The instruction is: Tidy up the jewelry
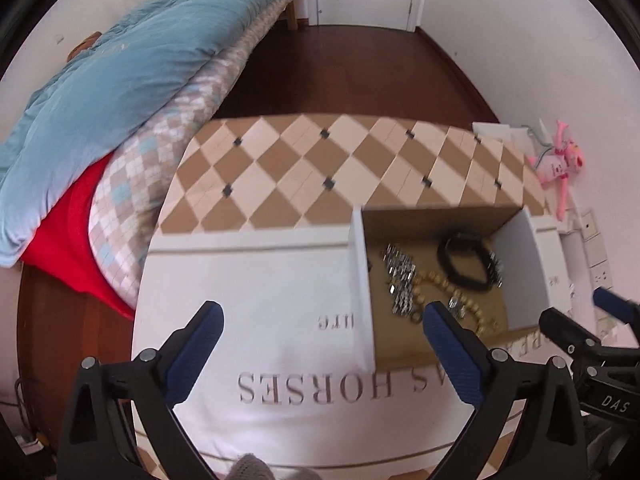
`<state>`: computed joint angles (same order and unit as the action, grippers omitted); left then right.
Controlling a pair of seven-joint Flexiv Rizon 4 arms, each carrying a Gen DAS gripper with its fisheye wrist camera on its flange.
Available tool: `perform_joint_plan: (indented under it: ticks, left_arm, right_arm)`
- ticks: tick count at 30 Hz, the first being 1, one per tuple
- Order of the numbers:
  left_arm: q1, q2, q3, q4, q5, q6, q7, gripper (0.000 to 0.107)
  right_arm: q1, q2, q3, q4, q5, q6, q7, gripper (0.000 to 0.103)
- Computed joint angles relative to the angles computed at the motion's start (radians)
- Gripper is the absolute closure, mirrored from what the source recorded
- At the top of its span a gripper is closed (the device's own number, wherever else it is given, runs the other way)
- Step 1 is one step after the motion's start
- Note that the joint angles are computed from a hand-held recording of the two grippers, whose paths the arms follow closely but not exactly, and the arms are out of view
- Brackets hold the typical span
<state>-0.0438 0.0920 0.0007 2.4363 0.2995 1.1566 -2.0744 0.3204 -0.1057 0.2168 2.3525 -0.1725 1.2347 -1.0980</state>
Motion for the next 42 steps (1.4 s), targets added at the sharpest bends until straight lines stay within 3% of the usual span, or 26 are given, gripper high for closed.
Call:
perform_joint_plan:
  ticks: [2, 7, 14, 21, 34, 42]
  left_arm:
    - [-0.003, 0.002, -0.005, 0.009, 0.005, -0.007, -0.016, 0.004]
    - [-0.012, 0.004, -0.014, 0.017, 0.022, -0.02, -0.061, 0.004]
    - [-0.033, 0.072, -0.029, 0.021, 0.015, -0.067, -0.084, 0.004]
    - [-0.039, 0.241, -0.075, 0.02, 0.023, -0.192, -0.124, 0.004]
    - [-0.084, 0.552, -0.121, -0.003, -0.081, -0.394, -0.048, 0.004]
    - [-0.081, 0.653, -0.147, -0.039, -0.114, -0.494, -0.044, 0.004]
  right_arm:
    - [0.01, 0.005, -0.024, 0.026, -0.095, -0.005, 0.066, 0.0]
    - [0.003, 0.015, -0.033, 0.048, -0.171, -0.008, 0.114, 0.0]
    - [-0.012, 0.076, -0.012, 0.066, -0.144, -0.019, 0.109, 0.0]
    - [-0.024, 0.238, 0.014, 0.117, -0.09, -0.049, 0.108, 0.0]
    - [-0.014, 0.621, 0.054, 0.129, 0.008, -0.226, 0.061, 0.0]
    - [-0.005, 0.753, 0.068, 0.099, 0.037, -0.329, 0.054, 0.0]
